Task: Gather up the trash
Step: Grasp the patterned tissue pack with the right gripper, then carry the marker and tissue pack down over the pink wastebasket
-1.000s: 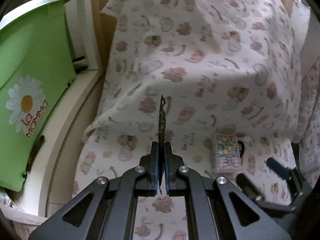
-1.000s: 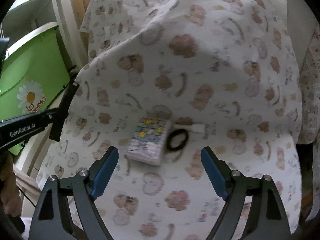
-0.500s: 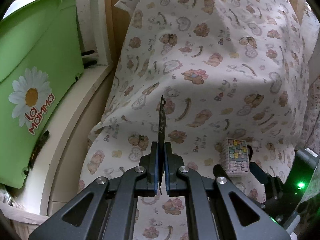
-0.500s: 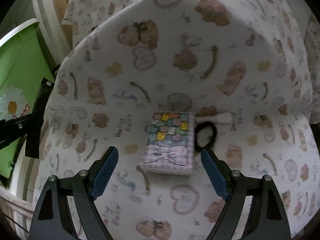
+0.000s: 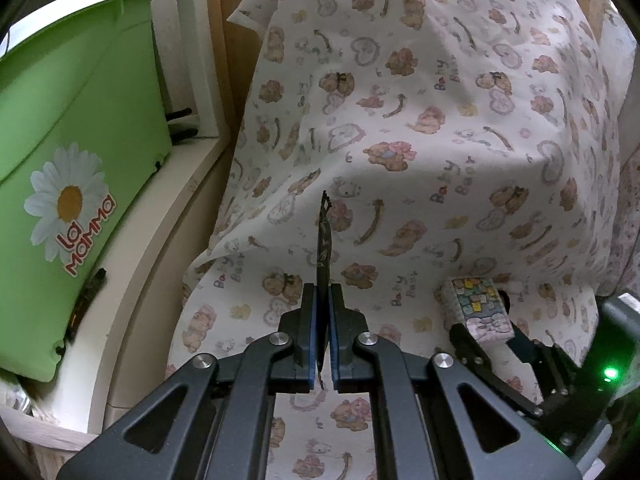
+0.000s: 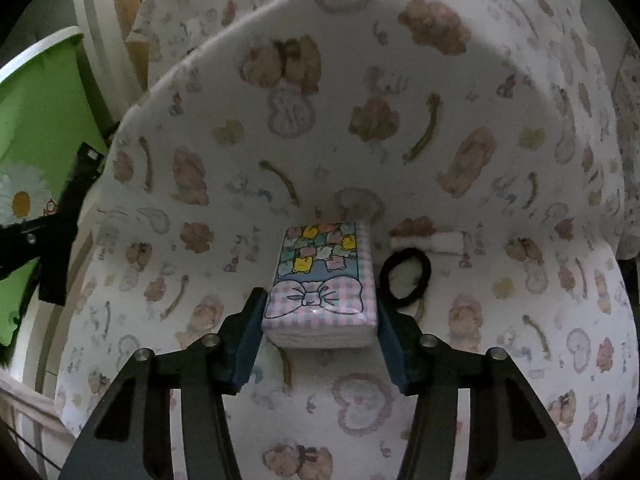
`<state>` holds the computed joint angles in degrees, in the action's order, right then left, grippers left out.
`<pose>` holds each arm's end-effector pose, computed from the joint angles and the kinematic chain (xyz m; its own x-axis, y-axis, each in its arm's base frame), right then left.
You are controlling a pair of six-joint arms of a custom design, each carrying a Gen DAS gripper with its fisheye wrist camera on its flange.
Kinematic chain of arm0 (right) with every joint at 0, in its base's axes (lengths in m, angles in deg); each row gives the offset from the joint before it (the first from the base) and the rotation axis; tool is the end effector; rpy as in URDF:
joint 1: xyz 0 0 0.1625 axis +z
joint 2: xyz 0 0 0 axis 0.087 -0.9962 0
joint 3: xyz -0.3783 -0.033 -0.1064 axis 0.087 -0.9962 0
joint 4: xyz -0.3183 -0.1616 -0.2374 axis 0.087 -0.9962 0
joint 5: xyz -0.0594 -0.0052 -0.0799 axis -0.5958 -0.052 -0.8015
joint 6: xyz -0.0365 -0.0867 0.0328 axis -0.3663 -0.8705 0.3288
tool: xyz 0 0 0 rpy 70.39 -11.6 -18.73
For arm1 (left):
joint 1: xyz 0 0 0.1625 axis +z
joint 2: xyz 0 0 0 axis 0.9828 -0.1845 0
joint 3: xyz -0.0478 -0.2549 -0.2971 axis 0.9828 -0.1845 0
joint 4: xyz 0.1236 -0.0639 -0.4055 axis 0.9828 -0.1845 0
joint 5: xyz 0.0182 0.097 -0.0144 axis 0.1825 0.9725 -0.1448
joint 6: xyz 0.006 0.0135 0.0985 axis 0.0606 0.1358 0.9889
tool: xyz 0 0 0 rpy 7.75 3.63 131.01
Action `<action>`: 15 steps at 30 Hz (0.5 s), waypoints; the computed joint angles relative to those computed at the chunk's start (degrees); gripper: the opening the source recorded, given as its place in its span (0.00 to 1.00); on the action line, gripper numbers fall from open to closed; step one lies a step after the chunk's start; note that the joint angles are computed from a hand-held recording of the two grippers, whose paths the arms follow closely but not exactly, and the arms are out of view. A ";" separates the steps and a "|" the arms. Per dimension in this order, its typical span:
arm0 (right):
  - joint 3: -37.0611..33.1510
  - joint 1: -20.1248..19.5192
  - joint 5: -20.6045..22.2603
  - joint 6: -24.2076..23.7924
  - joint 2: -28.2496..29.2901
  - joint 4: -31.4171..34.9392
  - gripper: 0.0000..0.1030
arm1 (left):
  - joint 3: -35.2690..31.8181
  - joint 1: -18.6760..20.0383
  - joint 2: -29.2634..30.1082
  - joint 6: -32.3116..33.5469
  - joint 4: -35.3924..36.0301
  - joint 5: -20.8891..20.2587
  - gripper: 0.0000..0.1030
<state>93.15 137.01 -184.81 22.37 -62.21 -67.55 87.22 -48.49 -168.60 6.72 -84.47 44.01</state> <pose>0.4340 -0.2810 0.0008 -0.7309 0.3301 0.5973 -0.2120 0.7221 -0.6585 -0.1554 -0.3317 0.4047 -0.6992 0.2704 -0.6618 0.5715 0.7676 -0.2901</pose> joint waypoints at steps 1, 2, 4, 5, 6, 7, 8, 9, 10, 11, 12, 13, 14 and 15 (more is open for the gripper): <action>0.39 0.30 -0.06 -0.88 -0.29 -0.85 0.53 | 0.03 -0.09 -0.08 0.00 0.08 -0.02 0.04; 0.58 1.07 -0.29 -1.31 -0.65 -0.57 0.53 | 0.10 -0.18 -0.17 0.02 0.17 -0.01 0.04; 0.89 2.03 -0.65 -2.65 -1.29 -0.10 0.53 | 0.14 -0.30 -0.26 0.07 0.41 0.06 0.04; 1.25 2.48 -0.67 -5.59 -1.46 -1.81 0.53 | 0.16 -0.39 -0.31 0.00 0.58 0.08 0.04; 1.60 2.88 -0.63 -7.90 -1.64 -3.29 0.53 | 0.18 -0.49 -0.41 -0.05 0.74 0.09 0.04; 1.79 3.34 -0.53 -9.96 -1.87 -4.34 0.53 | 0.21 -0.59 -0.52 -0.04 0.88 0.12 0.04; 1.66 3.55 -0.43 -11.52 -1.71 -5.33 0.53 | 0.21 -0.65 -0.56 -0.02 0.99 0.17 0.04; 2.06 3.95 0.06 -14.33 -1.92 -7.34 0.53 | 0.22 -0.70 -0.63 -0.03 1.13 0.22 0.04; 2.44 4.06 0.64 -16.74 -2.26 -9.08 0.53 | 0.25 -0.73 -0.72 0.01 1.23 0.25 0.04; 3.22 4.35 1.54 -19.13 -3.01 -10.79 0.53 | 0.26 -0.78 -0.81 -0.01 1.39 0.31 0.04; 4.06 4.61 2.75 -21.39 -3.81 -12.63 0.53 | 0.28 -0.82 -0.94 0.00 1.55 0.37 0.04; 4.89 5.29 3.87 -21.61 -4.89 -12.79 0.53 | 0.28 -0.83 -1.05 0.09 1.66 0.37 0.04; 5.46 5.78 5.19 -21.83 -5.59 -13.35 0.53 | 0.30 -0.88 -1.13 0.04 1.82 0.42 0.04; 6.49 5.98 6.68 -22.11 -6.73 -14.10 0.53 | 0.33 -0.99 -1.27 -0.10 2.14 0.49 0.04</action>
